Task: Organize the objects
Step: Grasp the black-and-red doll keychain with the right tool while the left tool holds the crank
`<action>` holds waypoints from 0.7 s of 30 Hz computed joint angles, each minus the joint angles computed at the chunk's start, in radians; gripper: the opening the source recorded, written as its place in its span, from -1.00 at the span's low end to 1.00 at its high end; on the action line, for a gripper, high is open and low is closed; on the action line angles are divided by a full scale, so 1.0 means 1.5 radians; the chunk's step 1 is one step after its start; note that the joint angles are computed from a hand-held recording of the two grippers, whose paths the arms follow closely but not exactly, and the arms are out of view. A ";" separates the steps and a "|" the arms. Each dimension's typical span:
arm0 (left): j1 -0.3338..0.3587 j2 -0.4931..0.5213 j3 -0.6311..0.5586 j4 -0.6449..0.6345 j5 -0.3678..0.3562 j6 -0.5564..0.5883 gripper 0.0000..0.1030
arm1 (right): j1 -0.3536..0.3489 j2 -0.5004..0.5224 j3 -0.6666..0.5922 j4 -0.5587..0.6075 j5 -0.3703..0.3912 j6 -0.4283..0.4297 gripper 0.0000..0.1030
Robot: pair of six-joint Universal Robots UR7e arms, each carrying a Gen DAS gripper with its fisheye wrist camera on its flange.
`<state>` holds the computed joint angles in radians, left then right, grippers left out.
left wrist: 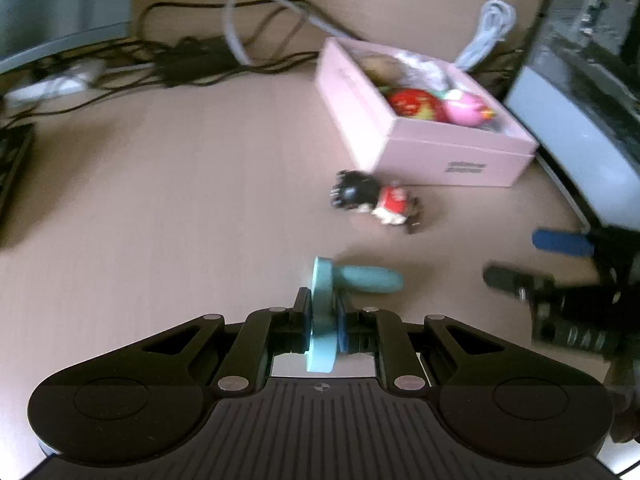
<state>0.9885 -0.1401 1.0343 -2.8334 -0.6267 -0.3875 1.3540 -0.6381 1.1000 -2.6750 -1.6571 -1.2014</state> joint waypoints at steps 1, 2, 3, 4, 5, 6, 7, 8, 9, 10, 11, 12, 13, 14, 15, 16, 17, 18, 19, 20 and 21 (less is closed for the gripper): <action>-0.002 -0.007 0.013 0.010 0.010 -0.025 -0.70 | 0.003 0.008 -0.018 0.034 0.015 0.017 0.38; -0.003 -0.014 0.026 0.014 0.016 -0.042 -0.70 | 0.006 0.020 -0.039 0.067 0.031 0.029 0.41; -0.004 -0.022 0.042 0.012 0.023 -0.054 -0.70 | 0.011 0.036 -0.060 0.090 0.043 0.030 0.42; -0.006 -0.027 0.051 0.015 0.030 -0.064 -0.70 | 0.016 0.055 -0.080 0.099 0.050 0.021 0.42; -0.009 -0.029 0.054 0.030 0.038 -0.076 -0.70 | 0.020 0.073 -0.092 0.092 0.051 0.011 0.42; -0.011 -0.031 0.055 0.050 0.047 -0.087 -0.70 | 0.025 0.092 -0.109 0.091 0.047 0.004 0.41; -0.013 -0.032 0.056 0.063 0.054 -0.095 -0.70 | 0.029 0.110 -0.129 0.099 0.039 0.001 0.25; -0.015 -0.032 0.056 0.072 0.060 -0.102 -0.69 | 0.032 0.123 -0.148 0.114 0.030 -0.001 0.01; -0.017 -0.031 0.056 0.077 0.066 -0.108 -0.69 | 0.034 0.124 -0.148 0.117 0.027 -0.007 0.00; -0.018 -0.029 0.055 0.082 0.073 -0.115 -0.69 | 0.035 0.122 -0.142 0.109 0.030 -0.016 -0.01; -0.020 -0.027 0.054 0.082 0.078 -0.120 -0.69 | 0.034 0.118 -0.141 0.118 0.031 -0.020 -0.02; -0.021 -0.024 0.051 0.084 0.084 -0.126 -0.69 | 0.032 0.110 -0.138 0.132 0.036 -0.023 -0.02; -0.021 -0.021 0.048 0.082 0.086 -0.127 -0.69 | 0.029 0.099 -0.128 0.139 0.041 -0.033 -0.02; -0.021 -0.018 0.044 0.074 0.083 -0.122 -0.68 | 0.024 0.084 -0.113 0.139 0.046 -0.050 -0.02; -0.020 -0.014 0.038 0.066 0.076 -0.111 -0.68 | 0.018 0.068 -0.096 0.140 0.051 -0.068 -0.02; -0.019 -0.009 0.031 0.056 0.066 -0.098 -0.68 | 0.012 0.054 -0.086 0.148 0.055 -0.086 -0.02; -0.018 -0.003 0.025 0.038 0.054 -0.077 -0.68 | 0.005 0.037 -0.075 0.158 0.060 -0.105 -0.01; -0.017 0.005 0.015 0.017 0.040 -0.050 -0.68 | -0.002 0.023 -0.065 0.166 0.061 -0.127 -0.01; -0.017 0.013 0.006 0.003 0.031 -0.030 -0.68 | -0.009 0.011 -0.056 0.167 0.063 -0.152 0.02; -0.016 0.023 -0.006 -0.012 0.018 -0.006 -0.68 | -0.017 -0.003 -0.041 0.147 0.070 -0.177 0.23; -0.015 0.034 -0.021 -0.023 0.004 0.015 -0.68 | -0.024 -0.012 -0.022 0.105 0.075 -0.197 0.39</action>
